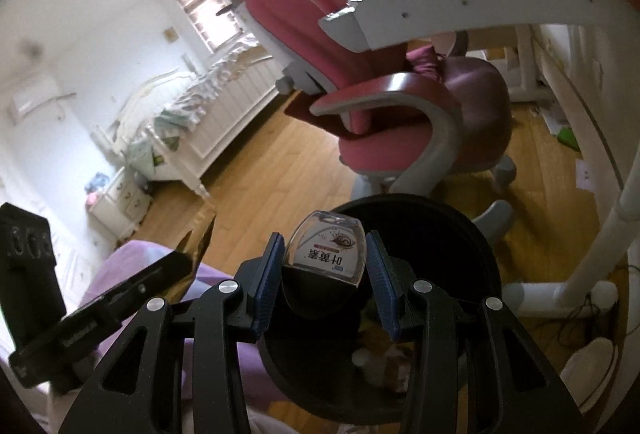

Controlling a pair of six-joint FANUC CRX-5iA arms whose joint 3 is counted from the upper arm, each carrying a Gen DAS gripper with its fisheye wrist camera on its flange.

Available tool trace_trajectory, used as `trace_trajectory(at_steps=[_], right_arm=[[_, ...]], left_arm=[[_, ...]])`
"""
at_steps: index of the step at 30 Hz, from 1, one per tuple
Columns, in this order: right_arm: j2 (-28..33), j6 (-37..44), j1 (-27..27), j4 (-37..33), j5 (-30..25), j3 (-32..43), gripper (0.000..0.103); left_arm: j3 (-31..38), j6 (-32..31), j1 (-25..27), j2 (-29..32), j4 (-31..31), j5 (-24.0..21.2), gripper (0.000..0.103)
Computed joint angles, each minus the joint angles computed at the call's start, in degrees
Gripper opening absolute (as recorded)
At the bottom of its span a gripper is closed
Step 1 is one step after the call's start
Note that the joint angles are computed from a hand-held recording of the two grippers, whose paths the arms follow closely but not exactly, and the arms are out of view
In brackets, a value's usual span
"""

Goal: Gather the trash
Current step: 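Carry the gold wrapper and small bottle over the black bin and release both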

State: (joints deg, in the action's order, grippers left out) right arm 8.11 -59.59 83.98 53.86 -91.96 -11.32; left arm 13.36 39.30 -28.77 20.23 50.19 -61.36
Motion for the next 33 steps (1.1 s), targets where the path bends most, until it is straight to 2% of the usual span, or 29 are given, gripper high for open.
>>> trace_trajectory(at_steps=[17,20,21,22,23,24,25,26,30,33], right_arm=[[-0.8,-3.3,0.4,-0.8,0.4,-1.6,0.043],[-1.0,-3.5,0.4,-0.8,0.8,-1.9,0.043],[-1.2,-3.8,0.3,-1.0,1.3,-2.0,0.043],[-1.4,-4.3,0.4,-1.2,1.4,-2.2,0.043],[-1.6,-4.9,0.5,-1.5,1.6,-2.3,0.048],[-1.9,-5.7,0.5,-1.9,2.0,-2.4,0.053],[-1.9,-6.1,0.7,-2.1,2.0,-2.4,0.063],[-1.7,-6.2,0.8,-2.3,1.4,-2.0,0.068],[-0.7,-4.7,1.2,-2.7,0.0,0.0,0.069],[0.2,-3.4,1.0,-2.3,0.1,1.4,0.069]], left_arm=[[3.1,1.2,-2.1,2.1,-1.5,-1.1,0.015],[4.2,2.0,-2.4,2.6,-2.4,-1.9,0.018],[4.7,2.5,-2.5,2.6,-3.5,-1.9,0.027],[4.8,3.3,-2.7,2.1,-5.0,-1.1,0.053],[4.2,3.7,-2.9,1.4,-5.8,0.3,0.070],[2.2,3.5,-3.0,-0.2,-5.7,3.3,0.093],[-0.6,1.6,-3.0,-1.9,-3.6,6.2,0.095],[-1.6,0.2,-2.8,-2.4,-2.3,6.7,0.095],[-0.7,0.9,-2.0,-3.1,-3.4,5.2,0.096],[-2.1,0.5,-0.6,-4.4,-1.8,5.0,0.096]])
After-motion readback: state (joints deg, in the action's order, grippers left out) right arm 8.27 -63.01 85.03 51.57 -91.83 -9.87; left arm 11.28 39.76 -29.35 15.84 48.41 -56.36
